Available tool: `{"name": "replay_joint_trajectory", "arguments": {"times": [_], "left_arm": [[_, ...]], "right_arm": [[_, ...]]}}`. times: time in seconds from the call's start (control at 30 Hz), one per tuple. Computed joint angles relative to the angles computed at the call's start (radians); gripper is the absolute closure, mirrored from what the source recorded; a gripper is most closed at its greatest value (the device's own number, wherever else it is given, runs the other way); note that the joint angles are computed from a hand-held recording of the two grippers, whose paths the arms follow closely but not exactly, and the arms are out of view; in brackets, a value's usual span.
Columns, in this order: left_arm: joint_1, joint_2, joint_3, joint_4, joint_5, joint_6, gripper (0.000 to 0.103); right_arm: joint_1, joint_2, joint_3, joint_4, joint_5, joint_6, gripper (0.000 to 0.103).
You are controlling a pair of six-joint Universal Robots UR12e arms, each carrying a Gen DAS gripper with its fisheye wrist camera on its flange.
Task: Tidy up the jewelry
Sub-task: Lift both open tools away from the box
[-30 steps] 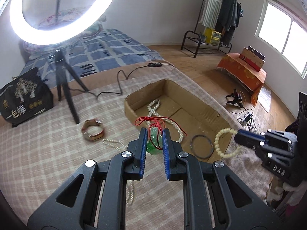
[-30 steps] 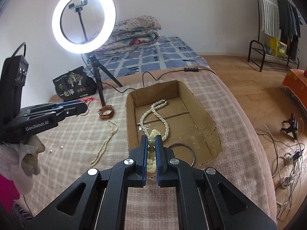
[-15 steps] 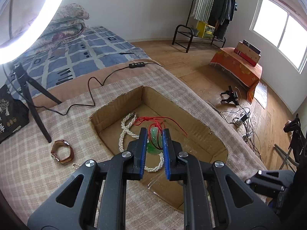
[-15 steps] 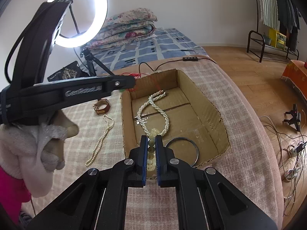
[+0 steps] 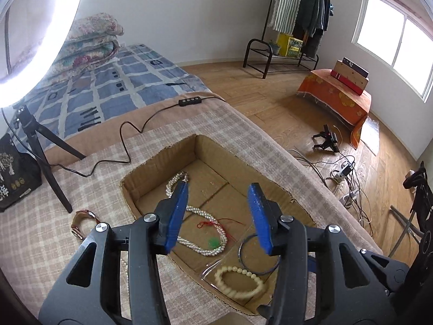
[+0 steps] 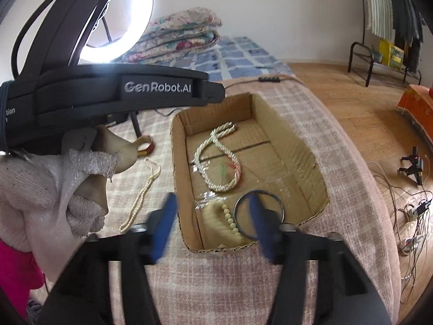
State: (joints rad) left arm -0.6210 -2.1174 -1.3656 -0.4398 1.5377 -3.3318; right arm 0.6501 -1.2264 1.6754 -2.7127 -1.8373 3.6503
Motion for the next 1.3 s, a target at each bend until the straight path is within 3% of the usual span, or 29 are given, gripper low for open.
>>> {"name": "replay_joint_trajectory", "arguments": {"times": [0.2, 0.43, 0.63, 1.03, 1.17, 1.3], "left_arm": [[0.004, 0.014, -0.011, -0.001, 0.007, -0.012, 0.056], [0.009, 0.048, -0.047, 0.009, 0.031, -0.022, 0.056], [0.020, 0.098, -0.105, 0.035, 0.056, -0.028, 0.056], [0.084, 0.268, -0.308, 0.115, 0.130, -0.059, 0.056], [0.114, 0.333, -0.390, 0.140, 0.147, -0.088, 0.056], [0.145, 0.393, -0.468, 0.140, 0.164, -0.112, 0.056]], "right_arm": [[0.005, 0.007, -0.016, 0.023, -0.008, 0.001, 0.037], [0.012, 0.009, -0.025, 0.031, -0.015, 0.009, 0.036], [0.029, 0.015, -0.048, 0.055, -0.061, 0.018, 0.023], [0.062, 0.065, -0.138, 0.137, -0.090, -0.046, 0.023], [0.072, 0.085, -0.163, 0.118, -0.095, -0.072, 0.023], [0.081, 0.111, -0.184, 0.040, -0.081, -0.107, 0.023]]}}
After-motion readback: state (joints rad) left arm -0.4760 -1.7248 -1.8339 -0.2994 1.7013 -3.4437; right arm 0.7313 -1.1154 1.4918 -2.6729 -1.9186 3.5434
